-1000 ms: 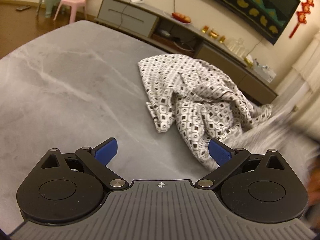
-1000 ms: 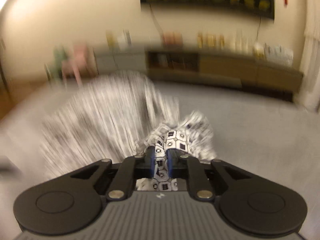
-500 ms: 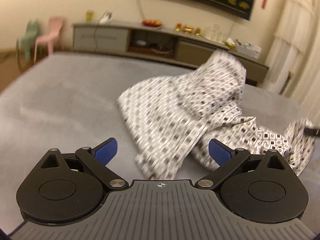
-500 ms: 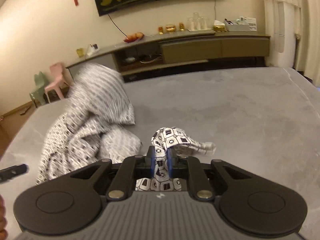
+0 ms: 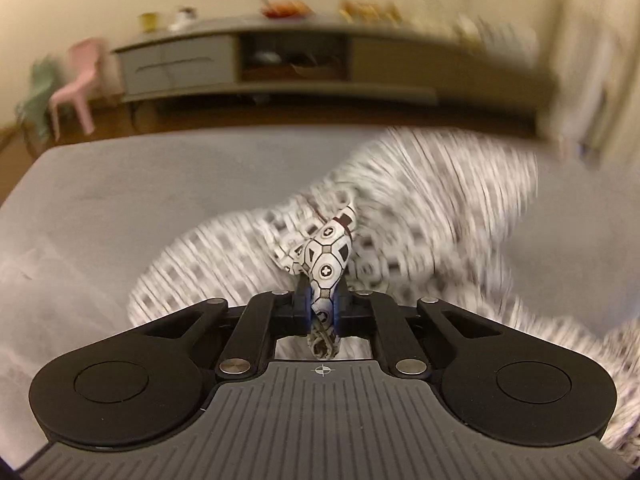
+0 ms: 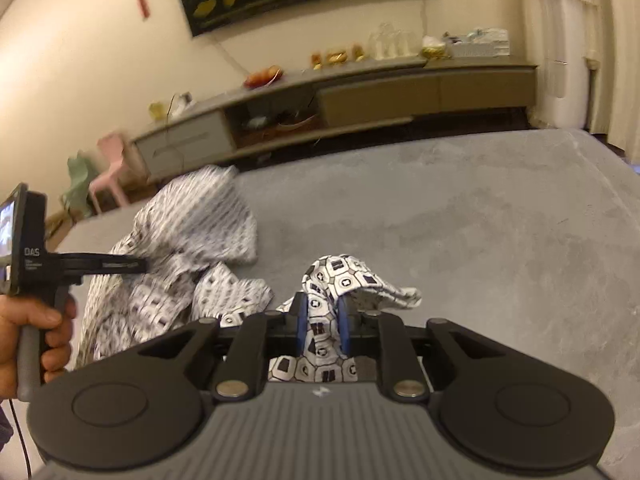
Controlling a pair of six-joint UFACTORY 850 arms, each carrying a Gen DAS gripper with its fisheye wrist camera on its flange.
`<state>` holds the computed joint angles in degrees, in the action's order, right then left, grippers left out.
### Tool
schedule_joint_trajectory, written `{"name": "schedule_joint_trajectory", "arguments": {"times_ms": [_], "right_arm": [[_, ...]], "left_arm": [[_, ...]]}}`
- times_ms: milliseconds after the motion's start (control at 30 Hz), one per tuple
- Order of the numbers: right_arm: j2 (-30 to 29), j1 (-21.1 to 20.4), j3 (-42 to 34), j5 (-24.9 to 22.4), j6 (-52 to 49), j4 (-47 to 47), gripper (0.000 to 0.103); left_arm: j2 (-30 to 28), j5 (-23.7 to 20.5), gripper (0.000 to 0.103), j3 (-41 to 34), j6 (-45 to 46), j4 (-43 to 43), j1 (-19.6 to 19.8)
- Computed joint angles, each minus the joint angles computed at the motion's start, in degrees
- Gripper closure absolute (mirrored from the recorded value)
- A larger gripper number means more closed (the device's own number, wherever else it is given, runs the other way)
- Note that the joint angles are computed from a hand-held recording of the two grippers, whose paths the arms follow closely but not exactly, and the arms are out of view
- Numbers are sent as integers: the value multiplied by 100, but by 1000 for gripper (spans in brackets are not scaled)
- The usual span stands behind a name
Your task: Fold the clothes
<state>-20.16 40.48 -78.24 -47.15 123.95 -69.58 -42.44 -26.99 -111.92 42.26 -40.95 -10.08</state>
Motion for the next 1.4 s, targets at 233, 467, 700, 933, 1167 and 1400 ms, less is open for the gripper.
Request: {"name": "schedule_joint_trajectory", "arguments": {"times_ms": [233, 467, 700, 933, 1167, 1400], "right_arm": [[371, 53, 298, -896, 635, -174, 83], [155, -172, 251, 61, 678, 387, 79], [212, -158, 302, -466, 681, 320, 83], [542, -325, 816, 300, 1402, 110, 37], [152, -388, 577, 696, 309, 786, 38], [290, -385, 808, 735, 829, 11, 101]], "left_arm": [[264, 97, 103, -712, 1120, -2307, 698], [434, -1029, 103, -742, 1927, -2126, 54], [570, -1958, 78, -437, 2863, -1572, -599], [1574, -230, 9, 2195, 2991, -1109, -122], [1159, -291, 14, 2377, 1739, -241, 44], [1136, 272, 103, 1943, 1336, -1016, 406]]}}
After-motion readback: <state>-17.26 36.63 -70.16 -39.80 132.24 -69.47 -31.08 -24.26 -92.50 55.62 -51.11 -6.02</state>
